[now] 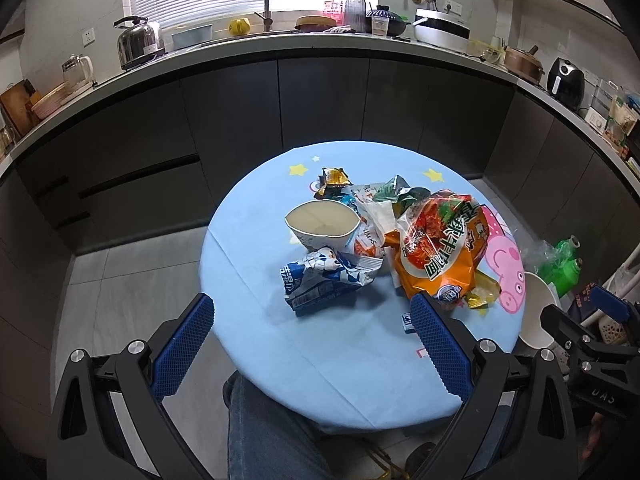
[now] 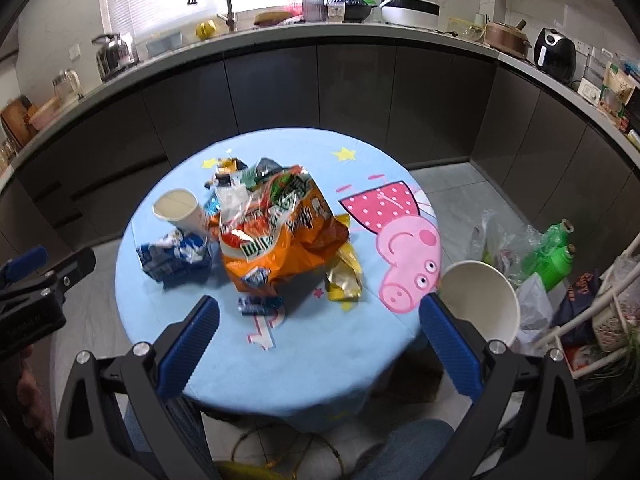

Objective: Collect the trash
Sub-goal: 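Grasp the orange chip bag with the right tool while the left tool grasps the blue-white carton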

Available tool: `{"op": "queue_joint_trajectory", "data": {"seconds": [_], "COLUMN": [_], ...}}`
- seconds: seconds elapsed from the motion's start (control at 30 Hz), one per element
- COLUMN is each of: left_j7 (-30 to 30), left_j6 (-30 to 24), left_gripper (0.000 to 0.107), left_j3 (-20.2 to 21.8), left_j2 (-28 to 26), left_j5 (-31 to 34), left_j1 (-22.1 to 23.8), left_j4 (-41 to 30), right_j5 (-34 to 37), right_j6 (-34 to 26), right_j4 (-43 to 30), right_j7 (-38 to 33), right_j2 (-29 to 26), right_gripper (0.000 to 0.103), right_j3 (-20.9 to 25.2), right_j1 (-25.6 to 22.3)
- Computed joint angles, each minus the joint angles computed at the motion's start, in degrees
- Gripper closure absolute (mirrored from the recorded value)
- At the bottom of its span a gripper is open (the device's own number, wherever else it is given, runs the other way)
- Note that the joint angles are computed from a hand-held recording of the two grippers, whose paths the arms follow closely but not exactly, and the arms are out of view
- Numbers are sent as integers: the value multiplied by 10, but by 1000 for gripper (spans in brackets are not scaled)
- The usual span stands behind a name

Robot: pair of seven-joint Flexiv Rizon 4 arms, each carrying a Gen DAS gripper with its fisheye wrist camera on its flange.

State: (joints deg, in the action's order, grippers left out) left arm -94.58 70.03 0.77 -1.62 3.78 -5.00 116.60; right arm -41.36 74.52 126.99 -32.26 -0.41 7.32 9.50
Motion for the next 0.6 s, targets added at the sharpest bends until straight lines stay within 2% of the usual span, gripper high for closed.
{"op": "queue_joint_trajectory", "data": {"seconds": [0.07,0.1,0.13,0.17,0.23,0.3,0.33,0.43,0.57,0.6], "left_j7": [27,39,54,66,99,142,153,173,233,247], "left_j6": [15,23,31,34,32,24,23,16,12,10], "left_gripper": [12,12,12,12,12,12,12,13,14,16], "left_j3": [1,1,1,0,-3,-11,-11,-9,-27,-30], "left_j2": [-9,-14,-20,-25,-36,-48,-53,-71,-84,-88], "left_j5": [-31,-43,-59,-72,-112,-169,-181,-192,-248,-259], "left_j1": [5,8,10,13,19,28,30,34,42,43], "left_j4": [5,6,8,8,8,8,7,-6,-8,-9], "right_j5": [-82,-101,-83,-28,144,232,251,260,304,310], "right_j6": [65,82,85,81,63,21,16,-2,-16,-20], "right_j4": [9,7,-1,-15,-59,-104,-118,-145,-174,-178], "right_j7": [58,70,52,6,-126,-190,-207,-195,-197,-197], "right_j2": [-22,-32,-46,-66,-107,-139,-153,-180,-202,-203], "right_gripper": [3,3,3,3,3,3,3,3,4,11], "right_j3": [-24,-38,-32,-9,37,71,74,43,24,20], "right_j1": [-17,-14,-17,-26,-29,-37,-35,0,22,26]}}
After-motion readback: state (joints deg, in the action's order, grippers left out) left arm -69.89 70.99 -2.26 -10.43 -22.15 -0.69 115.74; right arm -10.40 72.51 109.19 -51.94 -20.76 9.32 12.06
